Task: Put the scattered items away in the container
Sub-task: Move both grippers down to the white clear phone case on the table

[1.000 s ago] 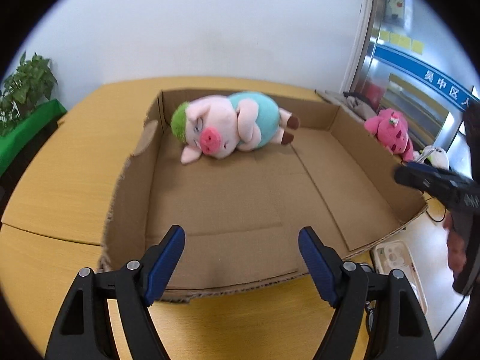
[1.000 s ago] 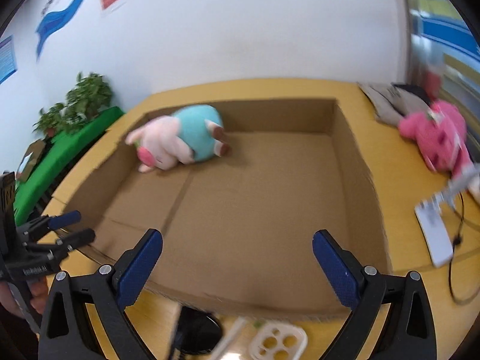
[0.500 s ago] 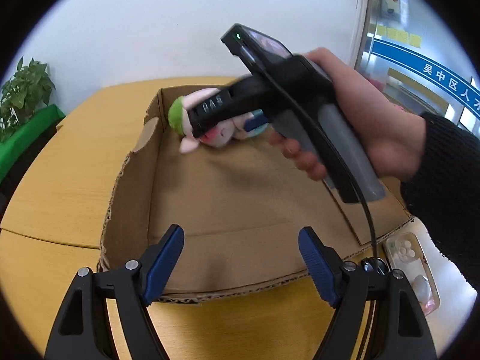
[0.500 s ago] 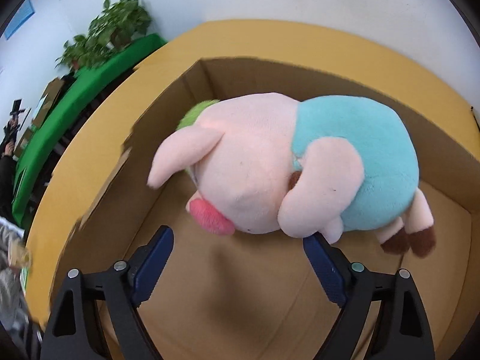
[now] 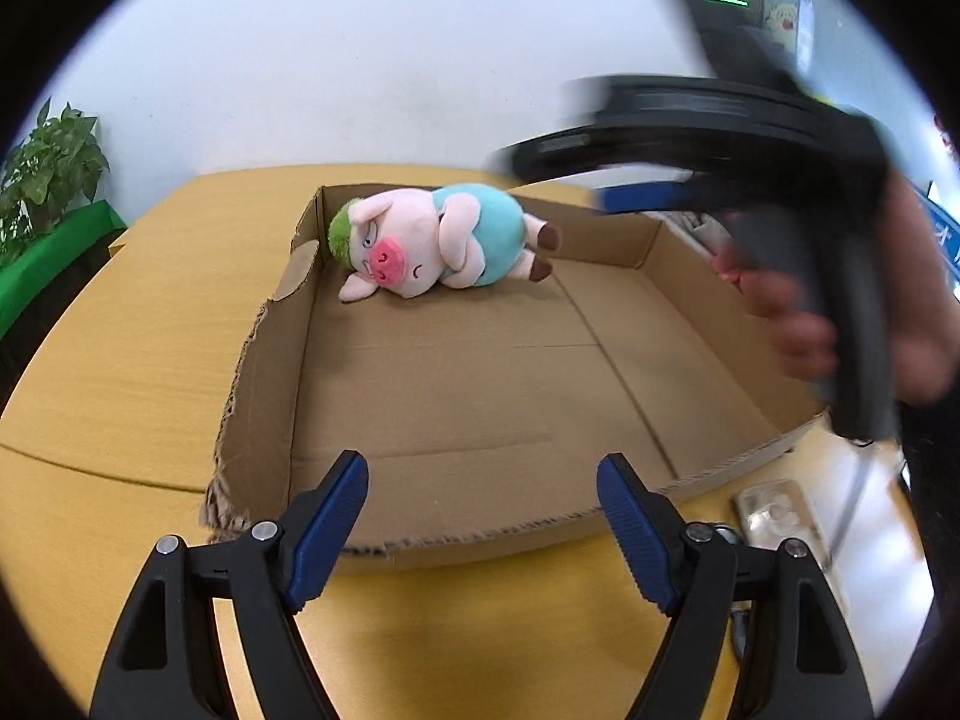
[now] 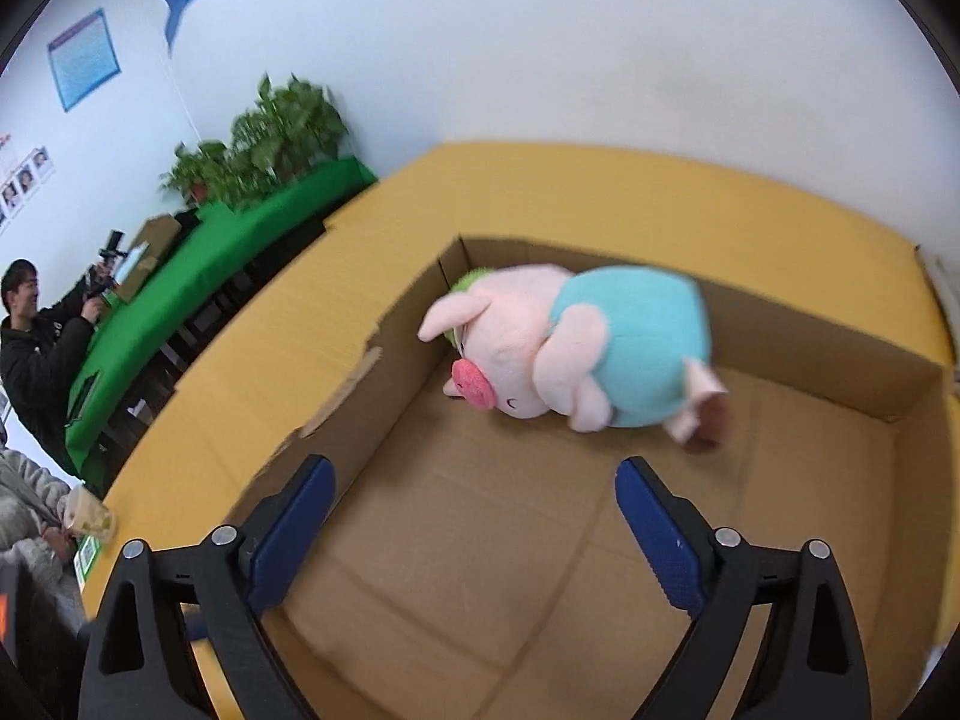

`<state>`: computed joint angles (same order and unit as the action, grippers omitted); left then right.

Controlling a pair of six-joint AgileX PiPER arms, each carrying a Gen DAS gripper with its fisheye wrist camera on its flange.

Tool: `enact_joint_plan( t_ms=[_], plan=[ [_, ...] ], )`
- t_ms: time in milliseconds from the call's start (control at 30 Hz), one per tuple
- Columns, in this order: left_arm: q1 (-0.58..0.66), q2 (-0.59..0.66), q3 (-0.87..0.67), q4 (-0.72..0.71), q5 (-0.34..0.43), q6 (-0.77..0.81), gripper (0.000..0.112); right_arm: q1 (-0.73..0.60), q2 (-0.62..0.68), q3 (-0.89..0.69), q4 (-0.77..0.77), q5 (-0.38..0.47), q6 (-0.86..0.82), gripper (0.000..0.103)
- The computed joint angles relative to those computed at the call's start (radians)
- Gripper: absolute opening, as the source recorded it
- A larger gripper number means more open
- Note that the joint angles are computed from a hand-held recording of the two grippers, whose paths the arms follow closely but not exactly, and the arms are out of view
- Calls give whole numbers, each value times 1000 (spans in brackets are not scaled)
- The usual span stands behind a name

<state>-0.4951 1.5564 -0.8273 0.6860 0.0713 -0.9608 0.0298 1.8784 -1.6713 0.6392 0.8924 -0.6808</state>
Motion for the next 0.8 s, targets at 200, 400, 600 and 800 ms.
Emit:
enact_joint_plan(
  t_ms=[200,400,600,800],
  plan=[
    [-92,-114,59,-98,20,27,78,-323,-397,370,251,77,-256,103],
    [-305,-85,45,45,69,-157,78,-714,-581,564,337,246,-436,103],
    [-434,65,-43,-220,83,82,78,-946,-583,729,323,325,-555,103],
    [-473,163,-116,-412,109,259,78,-939,-505,866,274,239,-595,103]
  ],
)
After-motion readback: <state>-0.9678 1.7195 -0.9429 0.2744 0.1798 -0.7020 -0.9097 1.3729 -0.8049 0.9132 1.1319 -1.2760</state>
